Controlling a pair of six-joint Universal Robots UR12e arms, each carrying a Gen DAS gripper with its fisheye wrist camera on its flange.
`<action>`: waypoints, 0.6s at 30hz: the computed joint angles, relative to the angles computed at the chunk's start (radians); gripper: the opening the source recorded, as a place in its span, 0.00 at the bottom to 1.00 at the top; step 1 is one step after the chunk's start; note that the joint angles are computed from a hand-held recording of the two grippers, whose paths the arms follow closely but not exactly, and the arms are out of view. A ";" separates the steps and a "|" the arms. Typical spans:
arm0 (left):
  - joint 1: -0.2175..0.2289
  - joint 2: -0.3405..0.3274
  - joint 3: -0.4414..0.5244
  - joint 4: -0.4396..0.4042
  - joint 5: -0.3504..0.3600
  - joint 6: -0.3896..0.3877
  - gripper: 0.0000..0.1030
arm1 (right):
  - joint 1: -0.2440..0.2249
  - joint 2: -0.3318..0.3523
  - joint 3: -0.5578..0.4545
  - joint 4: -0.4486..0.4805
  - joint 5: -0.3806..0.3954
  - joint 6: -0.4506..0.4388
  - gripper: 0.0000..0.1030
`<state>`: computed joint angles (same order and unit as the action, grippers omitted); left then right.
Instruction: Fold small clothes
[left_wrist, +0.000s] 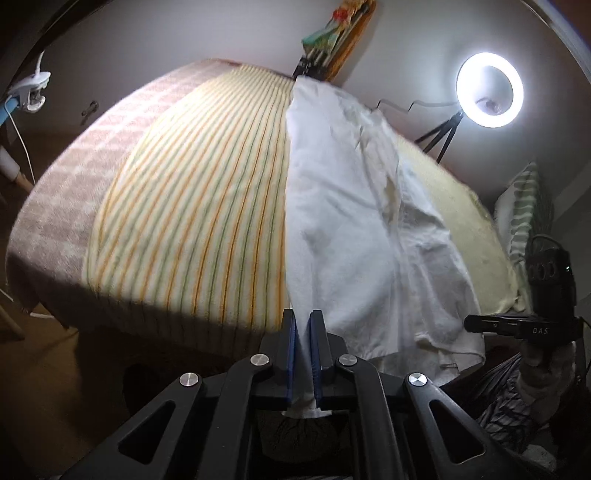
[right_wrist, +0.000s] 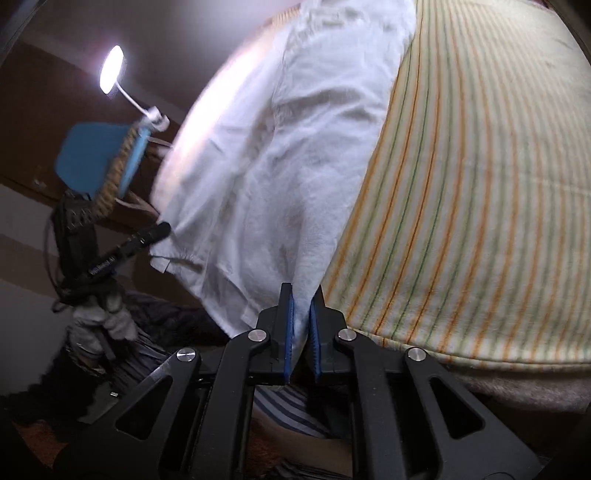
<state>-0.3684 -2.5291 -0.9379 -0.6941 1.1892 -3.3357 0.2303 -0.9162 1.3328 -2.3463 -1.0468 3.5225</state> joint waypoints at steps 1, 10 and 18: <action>-0.003 -0.002 0.003 -0.011 0.017 0.009 0.05 | 0.003 0.003 -0.009 0.015 -0.016 -0.013 0.09; -0.014 0.043 -0.043 0.112 0.115 0.095 0.24 | -0.021 -0.042 -0.010 -0.026 -0.053 -0.139 0.31; -0.045 -0.091 0.247 0.060 0.052 0.159 0.29 | -0.064 0.016 -0.102 -0.203 -0.140 -0.051 0.33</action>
<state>-0.4133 -2.6199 -0.6909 -0.6341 1.2411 -3.1763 0.1664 -0.9006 1.2305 -2.5495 -1.1865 3.4716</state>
